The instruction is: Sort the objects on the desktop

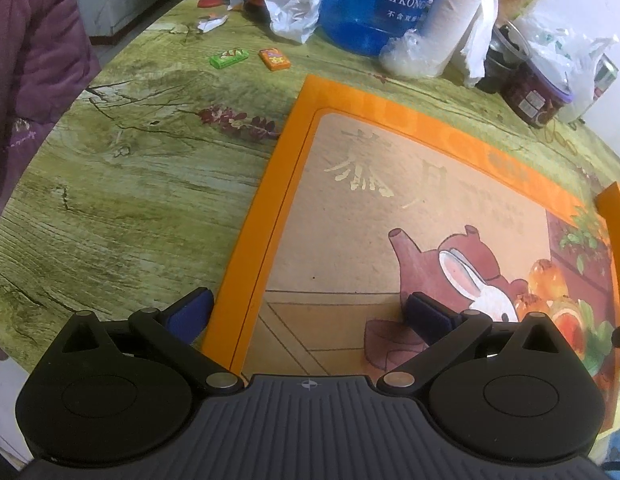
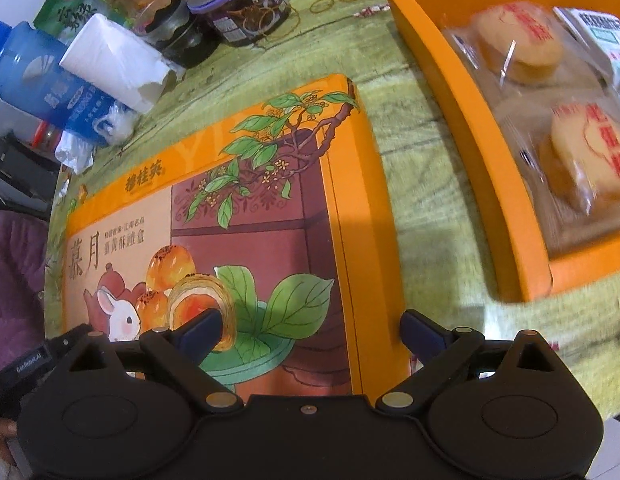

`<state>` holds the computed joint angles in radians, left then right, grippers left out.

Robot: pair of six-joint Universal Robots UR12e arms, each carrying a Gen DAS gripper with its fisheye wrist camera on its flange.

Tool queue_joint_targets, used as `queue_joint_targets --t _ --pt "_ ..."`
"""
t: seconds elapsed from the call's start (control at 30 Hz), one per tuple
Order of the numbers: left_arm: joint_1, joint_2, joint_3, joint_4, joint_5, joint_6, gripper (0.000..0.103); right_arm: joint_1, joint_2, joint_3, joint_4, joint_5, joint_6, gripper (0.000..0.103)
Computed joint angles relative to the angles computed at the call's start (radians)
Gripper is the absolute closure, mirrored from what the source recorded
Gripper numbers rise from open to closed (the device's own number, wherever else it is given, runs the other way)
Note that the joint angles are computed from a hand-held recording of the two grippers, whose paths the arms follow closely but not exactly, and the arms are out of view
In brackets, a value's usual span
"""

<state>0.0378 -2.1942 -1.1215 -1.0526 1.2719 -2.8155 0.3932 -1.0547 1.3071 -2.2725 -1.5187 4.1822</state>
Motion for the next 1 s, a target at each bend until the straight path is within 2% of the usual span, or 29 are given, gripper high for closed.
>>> queue_joint_targets --t 0.47,0.57,0.67,0.8,1.0 --pt "0.007 -0.003 0.009 0.007 -0.022 0.009 0.000 0.003 -0.019 0.040 -0.051 0.008 0.029 0.008" --pt "0.000 -0.014 0.027 0.017 -0.002 0.024 0.000 0.000 -0.019 0.042 -0.052 -0.004 0.031 0.008" --pt "-0.014 -0.033 0.051 0.032 0.051 0.023 0.000 -0.006 -0.015 0.040 -0.049 -0.011 0.032 0.008" --pt "-0.018 -0.059 0.086 0.027 0.038 0.003 0.000 -0.014 -0.007 0.039 -0.053 -0.016 0.036 0.008" --pt "-0.028 -0.073 0.108 0.031 0.031 0.023 0.000 -0.022 0.005 0.033 -0.067 -0.005 0.041 0.008"
